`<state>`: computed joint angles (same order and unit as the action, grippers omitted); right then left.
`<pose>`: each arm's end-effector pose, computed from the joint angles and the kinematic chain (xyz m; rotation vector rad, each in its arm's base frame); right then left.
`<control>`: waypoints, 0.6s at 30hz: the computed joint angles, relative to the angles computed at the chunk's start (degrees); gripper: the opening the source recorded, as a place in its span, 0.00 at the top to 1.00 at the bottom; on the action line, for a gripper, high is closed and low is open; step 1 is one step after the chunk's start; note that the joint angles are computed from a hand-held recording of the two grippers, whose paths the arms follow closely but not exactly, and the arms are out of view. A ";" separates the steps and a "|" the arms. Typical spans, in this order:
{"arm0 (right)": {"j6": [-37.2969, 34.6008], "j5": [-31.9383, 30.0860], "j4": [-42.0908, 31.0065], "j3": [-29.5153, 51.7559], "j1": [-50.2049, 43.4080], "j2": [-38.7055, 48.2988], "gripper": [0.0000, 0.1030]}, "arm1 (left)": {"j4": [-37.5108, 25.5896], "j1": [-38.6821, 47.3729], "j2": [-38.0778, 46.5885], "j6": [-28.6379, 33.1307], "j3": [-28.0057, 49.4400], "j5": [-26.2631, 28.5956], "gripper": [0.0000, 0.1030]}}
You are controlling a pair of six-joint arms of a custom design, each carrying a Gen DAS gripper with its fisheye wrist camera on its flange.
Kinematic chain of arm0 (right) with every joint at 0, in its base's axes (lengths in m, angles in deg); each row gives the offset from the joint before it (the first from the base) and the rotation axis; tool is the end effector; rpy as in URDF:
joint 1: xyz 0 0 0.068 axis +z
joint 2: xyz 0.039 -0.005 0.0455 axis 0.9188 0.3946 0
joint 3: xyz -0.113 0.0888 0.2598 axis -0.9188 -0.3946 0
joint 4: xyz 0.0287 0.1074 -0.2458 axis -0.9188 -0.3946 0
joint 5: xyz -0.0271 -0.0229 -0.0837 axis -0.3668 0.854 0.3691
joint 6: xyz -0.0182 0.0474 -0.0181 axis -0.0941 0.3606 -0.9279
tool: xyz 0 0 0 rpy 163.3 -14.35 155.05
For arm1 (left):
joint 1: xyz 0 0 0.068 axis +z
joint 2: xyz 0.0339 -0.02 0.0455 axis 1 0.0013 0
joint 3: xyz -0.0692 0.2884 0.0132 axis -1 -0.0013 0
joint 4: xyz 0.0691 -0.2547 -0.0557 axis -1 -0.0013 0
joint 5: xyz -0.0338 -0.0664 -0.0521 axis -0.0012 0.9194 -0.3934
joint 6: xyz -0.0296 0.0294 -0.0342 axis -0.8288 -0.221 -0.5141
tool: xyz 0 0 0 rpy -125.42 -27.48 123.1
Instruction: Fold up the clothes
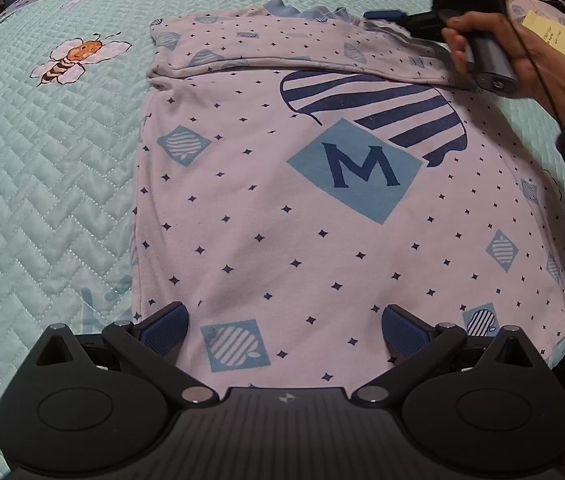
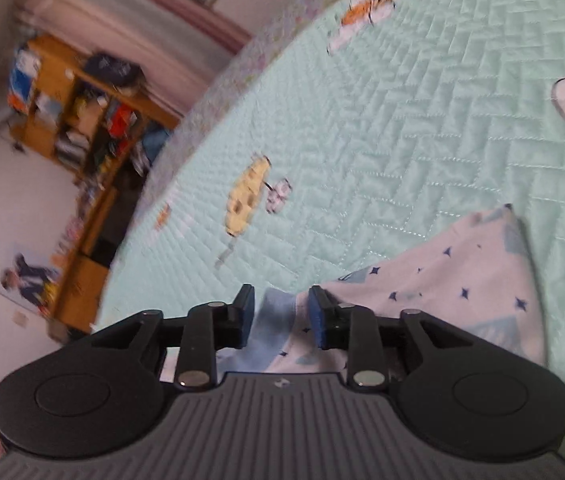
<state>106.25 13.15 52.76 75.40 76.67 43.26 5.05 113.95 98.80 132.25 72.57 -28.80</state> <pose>0.2575 0.0386 0.0855 1.0809 1.7929 0.6477 0.2668 0.1010 0.1284 1.1317 2.4913 -0.4058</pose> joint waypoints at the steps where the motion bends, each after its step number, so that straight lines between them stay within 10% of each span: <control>1: -0.49 0.07 2.34 -1.06 0.49 -0.43 0.66 | 0.22 -0.08 -0.13 -0.10 -0.17 -0.06 0.01; 13: -0.09 -5.76 -2.11 7.49 -1.94 6.73 0.81 | 0.36 -0.13 -0.12 0.16 -0.24 0.09 0.01; 18: 0.93 -0.28 8.34 1.36 1.21 4.88 0.61 | 1.17 -0.12 -0.34 -0.31 -0.81 0.32 0.01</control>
<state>107.18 12.87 61.11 76.76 77.88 48.14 6.23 113.83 98.46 131.94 71.76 -28.48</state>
